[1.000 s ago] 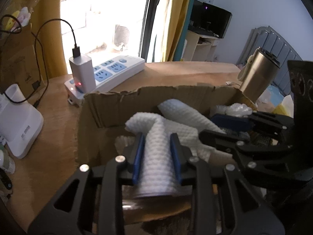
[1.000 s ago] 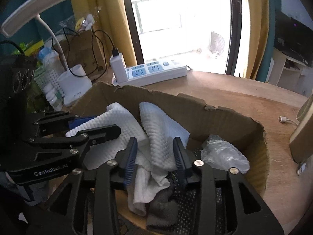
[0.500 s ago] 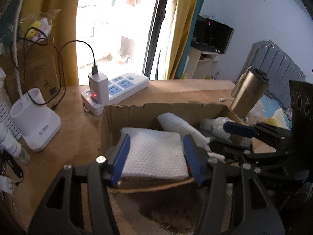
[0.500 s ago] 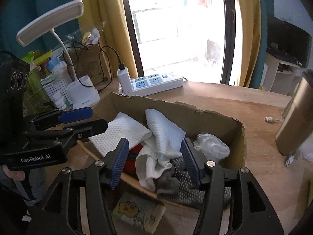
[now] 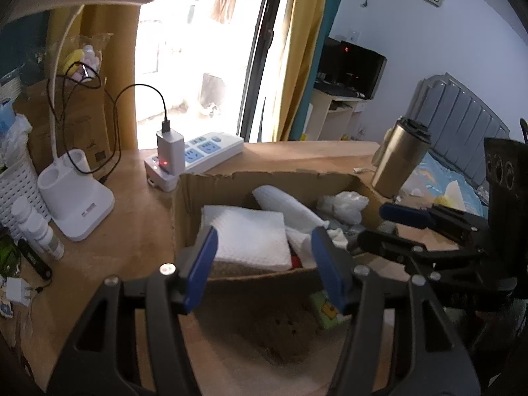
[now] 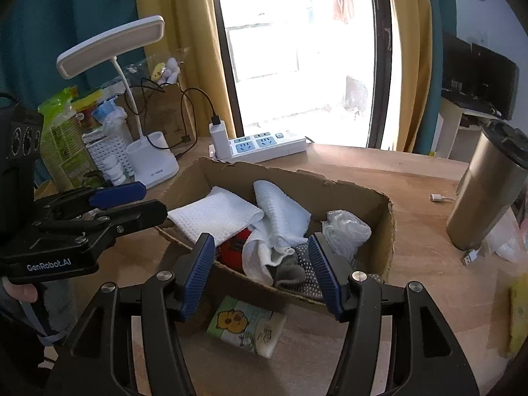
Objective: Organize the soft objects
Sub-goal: 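Withdraw both open tools from the box toward the plush and tissue pack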
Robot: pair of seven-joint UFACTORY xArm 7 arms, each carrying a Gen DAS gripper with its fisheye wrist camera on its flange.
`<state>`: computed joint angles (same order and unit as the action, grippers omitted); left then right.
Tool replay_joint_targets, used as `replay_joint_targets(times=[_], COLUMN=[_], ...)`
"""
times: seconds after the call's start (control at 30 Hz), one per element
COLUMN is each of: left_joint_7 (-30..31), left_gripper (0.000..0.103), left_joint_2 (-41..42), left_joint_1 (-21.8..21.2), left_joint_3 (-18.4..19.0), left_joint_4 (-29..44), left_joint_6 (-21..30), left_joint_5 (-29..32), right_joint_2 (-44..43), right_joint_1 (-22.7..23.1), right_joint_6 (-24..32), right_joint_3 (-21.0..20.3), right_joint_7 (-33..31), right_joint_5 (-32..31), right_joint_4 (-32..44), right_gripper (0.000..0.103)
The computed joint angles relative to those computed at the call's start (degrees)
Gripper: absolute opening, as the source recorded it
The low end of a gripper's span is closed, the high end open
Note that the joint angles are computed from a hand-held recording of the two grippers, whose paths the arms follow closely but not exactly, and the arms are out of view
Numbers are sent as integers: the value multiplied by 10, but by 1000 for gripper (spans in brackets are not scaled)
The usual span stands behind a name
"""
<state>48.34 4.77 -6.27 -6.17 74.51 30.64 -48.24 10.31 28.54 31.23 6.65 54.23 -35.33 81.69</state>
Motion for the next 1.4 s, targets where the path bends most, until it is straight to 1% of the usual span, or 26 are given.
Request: replay_joint_targets(times=[0.27, 0.7, 1.03, 1.2, 1.33, 1.4], left_joint_7=[20, 38, 51, 53, 56, 56], left_gripper=[61, 61, 61, 61, 61, 61], left_joint_2=[-35, -70, -80, -83, -83, -83], left_joint_1=[-5, -13, -10, -7, -4, -2], left_joint_3=[10, 34, 46, 50, 52, 52], left_joint_4=[-39, -98, -138, -156, -165, -169], left_joint_6=[-1, 7, 14, 21, 21, 24], left_joint_5=[-21, -34, -51, -48, -48, -44], right_joint_2=[-18, -14, -3, 8, 18, 24], right_joint_1=[10, 22, 34, 39, 42, 44], right_joint_6=[22, 39, 59, 62, 66, 72], right_joint_3=[7, 19, 23, 20, 15, 11], right_joint_7=[28, 57, 47, 55, 63, 68], right_joint_5=[-33, -52, -37, -33, -29, -32], right_joint_4=[-12, -18, -19, -22, -22, -20], right_gripper=[63, 67, 69, 73, 74, 77])
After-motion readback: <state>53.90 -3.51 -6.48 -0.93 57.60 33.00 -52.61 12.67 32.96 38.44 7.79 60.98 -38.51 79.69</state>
